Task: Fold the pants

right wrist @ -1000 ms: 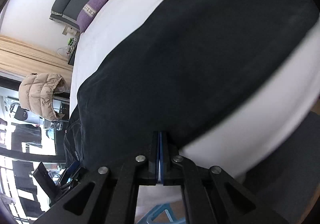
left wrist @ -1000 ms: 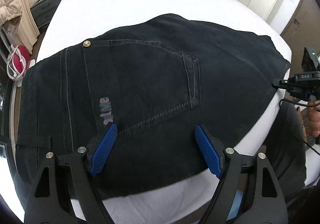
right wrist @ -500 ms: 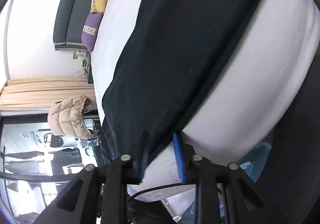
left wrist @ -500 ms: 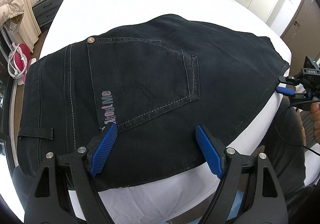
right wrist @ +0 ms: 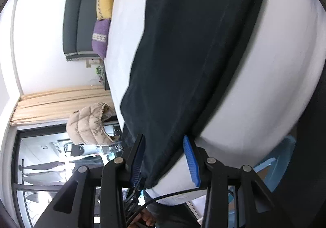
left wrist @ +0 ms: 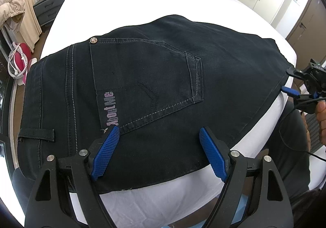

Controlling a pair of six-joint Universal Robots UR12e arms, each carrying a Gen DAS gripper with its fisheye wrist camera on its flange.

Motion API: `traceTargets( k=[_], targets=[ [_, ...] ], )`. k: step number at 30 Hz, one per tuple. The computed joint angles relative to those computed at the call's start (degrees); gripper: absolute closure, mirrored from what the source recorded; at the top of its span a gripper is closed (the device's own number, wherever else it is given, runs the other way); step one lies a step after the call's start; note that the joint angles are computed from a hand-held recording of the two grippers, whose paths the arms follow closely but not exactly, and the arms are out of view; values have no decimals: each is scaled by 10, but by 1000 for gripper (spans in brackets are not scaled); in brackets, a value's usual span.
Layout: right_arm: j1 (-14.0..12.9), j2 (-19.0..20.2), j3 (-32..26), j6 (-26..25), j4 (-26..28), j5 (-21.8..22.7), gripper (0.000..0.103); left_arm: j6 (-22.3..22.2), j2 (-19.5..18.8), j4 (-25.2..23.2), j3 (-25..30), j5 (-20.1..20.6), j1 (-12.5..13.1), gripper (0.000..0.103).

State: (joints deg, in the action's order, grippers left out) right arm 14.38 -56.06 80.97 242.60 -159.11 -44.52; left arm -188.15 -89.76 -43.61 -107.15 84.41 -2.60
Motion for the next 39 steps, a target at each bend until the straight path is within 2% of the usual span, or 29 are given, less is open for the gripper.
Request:
traceTargets(
  k=[6, 7, 9, 10, 11, 15, 21, 23, 24, 26, 27, 28, 29, 31, 34, 35, 37, 39],
  targets=[
    [0, 12, -6, 12, -7, 13, 60, 0, 1, 1, -1, 0, 1, 23],
    [1, 18, -9, 25, -17, 15, 62, 0, 1, 1, -1, 0, 0, 23],
    [2, 26, -12, 41, -31, 24, 73, 1, 1, 0, -1, 1, 0, 23],
    [3, 28, -14, 40, -31, 25, 91, 1, 1, 0, -1, 1, 0, 23],
    [4, 26, -16, 22, -16, 23, 97, 2, 1, -1, -1, 1, 1, 23],
    [8, 11, -9, -34, 31, -5, 100, 5, 0, -6, 1, 1, 0, 23],
    [9, 8, 16, -16, -13, -9, 101, 7, -1, -9, 3, 2, -2, 23],
    [9, 5, 8, -60, 15, -12, 100, 4, -1, -7, 3, 1, -2, 23],
    [9, 2, 4, -79, 35, -16, 96, 2, -1, -6, 3, 0, -1, 23],
    [10, -10, -17, -147, 132, -35, 82, -5, 3, -4, 2, -3, 1, 23],
    [10, -15, -26, -174, 166, -48, 78, -10, 6, -2, 1, -3, 2, 23],
    [12, -21, -38, -205, 195, -77, 77, -18, 9, 2, 1, -4, 3, 23],
    [15, -25, -50, -238, 212, -107, 77, -24, 11, 10, 0, -9, 6, 23],
    [18, -20, -76, -276, 203, -120, 77, -33, 10, 23, 5, -14, 9, 23],
    [24, 12, -122, -298, 195, -82, 79, -38, -10, 36, 25, -19, 9, 23],
    [28, 32, -147, -308, 196, -50, 88, -35, -22, 43, 34, -27, 10, 23],
    [35, 73, -190, -306, 195, 13, 94, -31, -40, 32, 49, -31, 10, 23],
    [44, 113, -234, -288, 239, 38, 94, -30, -59, 7, 64, -28, 10, 23]
  ],
)
